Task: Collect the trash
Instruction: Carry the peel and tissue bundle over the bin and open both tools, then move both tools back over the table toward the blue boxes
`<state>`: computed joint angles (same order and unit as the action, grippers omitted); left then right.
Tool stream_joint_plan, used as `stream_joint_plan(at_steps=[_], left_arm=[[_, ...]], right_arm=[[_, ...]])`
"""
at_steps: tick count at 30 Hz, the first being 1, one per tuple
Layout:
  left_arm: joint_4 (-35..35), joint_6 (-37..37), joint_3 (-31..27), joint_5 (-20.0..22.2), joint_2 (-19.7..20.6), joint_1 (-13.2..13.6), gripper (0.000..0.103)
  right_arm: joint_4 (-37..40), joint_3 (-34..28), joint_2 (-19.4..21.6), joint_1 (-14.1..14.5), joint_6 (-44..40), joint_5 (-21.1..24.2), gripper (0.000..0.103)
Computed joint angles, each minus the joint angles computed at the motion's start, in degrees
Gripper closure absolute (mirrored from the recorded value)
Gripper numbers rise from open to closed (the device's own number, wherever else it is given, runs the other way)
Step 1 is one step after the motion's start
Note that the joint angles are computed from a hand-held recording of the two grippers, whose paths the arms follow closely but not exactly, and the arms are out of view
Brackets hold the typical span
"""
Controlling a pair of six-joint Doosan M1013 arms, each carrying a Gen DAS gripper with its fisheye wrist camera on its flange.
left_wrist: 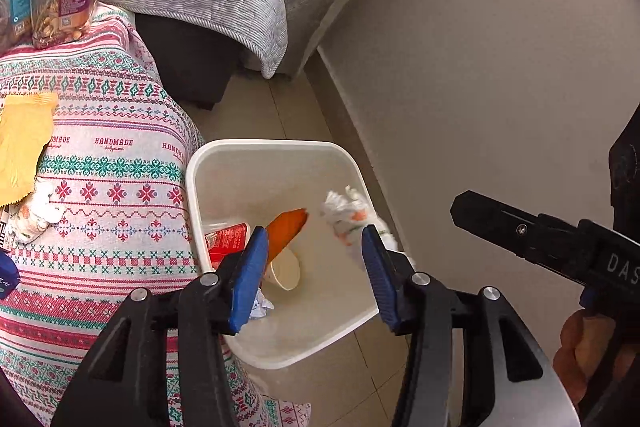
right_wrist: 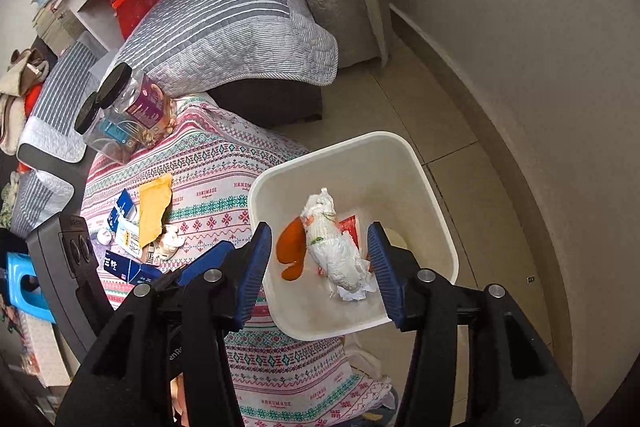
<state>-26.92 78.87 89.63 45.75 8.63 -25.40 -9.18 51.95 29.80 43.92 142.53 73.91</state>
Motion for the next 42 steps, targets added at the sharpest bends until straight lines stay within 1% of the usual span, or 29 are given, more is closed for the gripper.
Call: stream_joint_plan(at_steps=[4,9,10,12,17,20,23,26,35,38,42], left_arm=[[0.01,-0.39,0.24,0.3,-0.53,0.79,0.054],[1.24,-0.35,0.29,1.32,-1.32,1.35,0.054],[1.8,-0.51,0.3,1.46,-1.53,1.4,0.055],[2.85,-0.75,0.41,1.76,-1.99,1.57,0.054],[5.27,-2.06,1.09,2.34,-3.23,2.83,0.054],[6.73,-4.14,1.68,2.9,-4.02,4.08,0.054],[10.02,-8.47,2.11,4.9,-4.7,5.38,0.054],[10.37,-12.66,3.32,6.92,-5.49,7.82,0.054],[16.95,-23.59,7.0,7.35,-8.41,14.39,0.054],[17.84,-26.27,8.01,6.56,-8.96,16.04,0.054],[18.08,-28.52,8.6,6.81,-9.13,17.15,0.054]], right_arm=[[-0.74,0.04,-0.24,0.14,0.36,-0.57,0.054],[-0.61,-1.74,0.77,0.39,-0.01,0.4,0.053],[-0.62,-2.24,1.01,0.5,-0.19,0.54,0.052],[-0.98,-3.39,1.61,0.81,-0.51,0.85,0.045],[-1.25,-6.0,3.15,1.32,-1.37,2.27,0.044],[-1.21,-7.5,4.04,1.61,-1.76,2.8,0.043],[-0.81,-9.49,5.28,1.95,-3.0,3.83,0.041],[-0.32,-12.55,7.15,2.44,-4.84,5.45,0.041],[0.75,-23.87,13.66,4.09,-8.45,9.66,0.039],[1.16,-28.4,16.21,4.62,-9.62,11.62,0.038],[1.61,-34.79,19.74,5.16,-11.04,14.51,0.034]])
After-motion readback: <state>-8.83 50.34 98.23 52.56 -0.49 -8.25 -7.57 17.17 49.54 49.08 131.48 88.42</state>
